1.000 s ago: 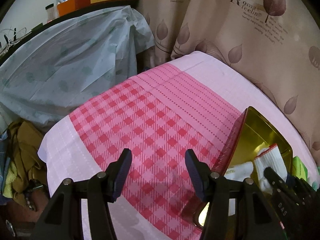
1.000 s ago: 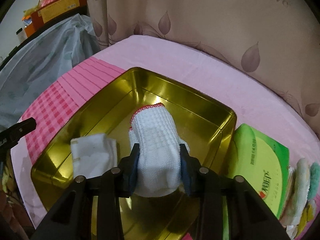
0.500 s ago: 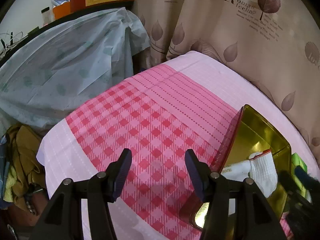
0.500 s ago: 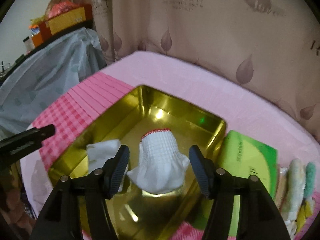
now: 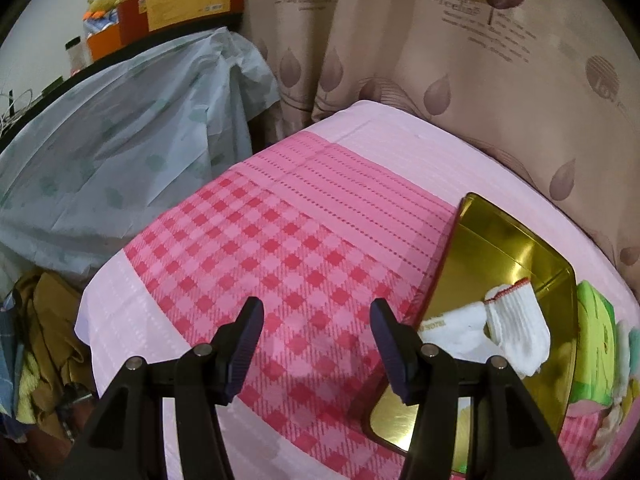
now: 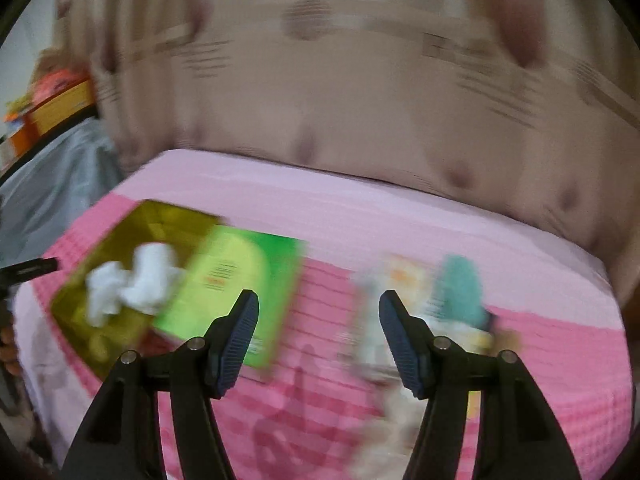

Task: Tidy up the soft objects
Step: 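Grasp the beige makeup sponge with the right gripper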

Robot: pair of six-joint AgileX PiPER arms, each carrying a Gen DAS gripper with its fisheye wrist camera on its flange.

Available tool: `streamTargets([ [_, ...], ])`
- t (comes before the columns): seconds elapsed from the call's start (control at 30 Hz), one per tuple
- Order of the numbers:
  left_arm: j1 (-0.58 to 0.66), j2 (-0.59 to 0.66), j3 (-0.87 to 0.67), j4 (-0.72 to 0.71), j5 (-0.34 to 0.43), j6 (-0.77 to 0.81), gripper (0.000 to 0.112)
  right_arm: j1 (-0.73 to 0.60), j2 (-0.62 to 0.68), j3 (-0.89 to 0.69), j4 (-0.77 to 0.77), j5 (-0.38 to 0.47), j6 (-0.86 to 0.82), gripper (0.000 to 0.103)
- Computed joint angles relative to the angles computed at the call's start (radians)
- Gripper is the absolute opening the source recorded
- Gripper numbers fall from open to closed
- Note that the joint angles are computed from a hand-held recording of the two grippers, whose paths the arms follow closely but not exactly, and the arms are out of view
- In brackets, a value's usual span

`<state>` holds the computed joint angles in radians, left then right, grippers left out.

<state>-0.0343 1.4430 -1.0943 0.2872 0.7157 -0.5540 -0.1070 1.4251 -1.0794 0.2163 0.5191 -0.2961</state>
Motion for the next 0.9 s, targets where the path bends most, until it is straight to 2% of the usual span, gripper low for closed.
streamTargets([
  [0.2, -0.036, -0.014, 0.014, 0.044, -0.015, -0.026, 0.057, -0.253, 0.061, 0.008, 0.040, -0.021, -0.104, 0.060],
  [0.3, -0.051, -0.023, 0.023, 0.066, -0.032, -0.034, 0.057, -0.341, 0.106, 0.013, 0.121, -0.037, -0.197, 0.060],
  [0.53, -0.075, -0.022, 0.037, 0.058, -0.078, 0.020, 0.057, -0.419, 0.230, -0.002, 0.269, -0.089, -0.318, 0.060],
  [0.77, -0.107, -0.039, 0.065, 0.102, -0.114, 0.004, 0.057, -0.409, 0.352, -0.088, 0.277, -0.100, -0.314, 0.060],
  [0.87, -0.142, -0.051, 0.074, 0.142, -0.116, -0.022, 0.057, -0.409, 0.394, -0.115, 0.287, -0.100, -0.318, 0.057],
  [0.9, -0.161, -0.058, 0.079, 0.172, -0.114, -0.047, 0.057, -0.414, 0.406, -0.121, 0.314, -0.096, -0.347, 0.052],
])
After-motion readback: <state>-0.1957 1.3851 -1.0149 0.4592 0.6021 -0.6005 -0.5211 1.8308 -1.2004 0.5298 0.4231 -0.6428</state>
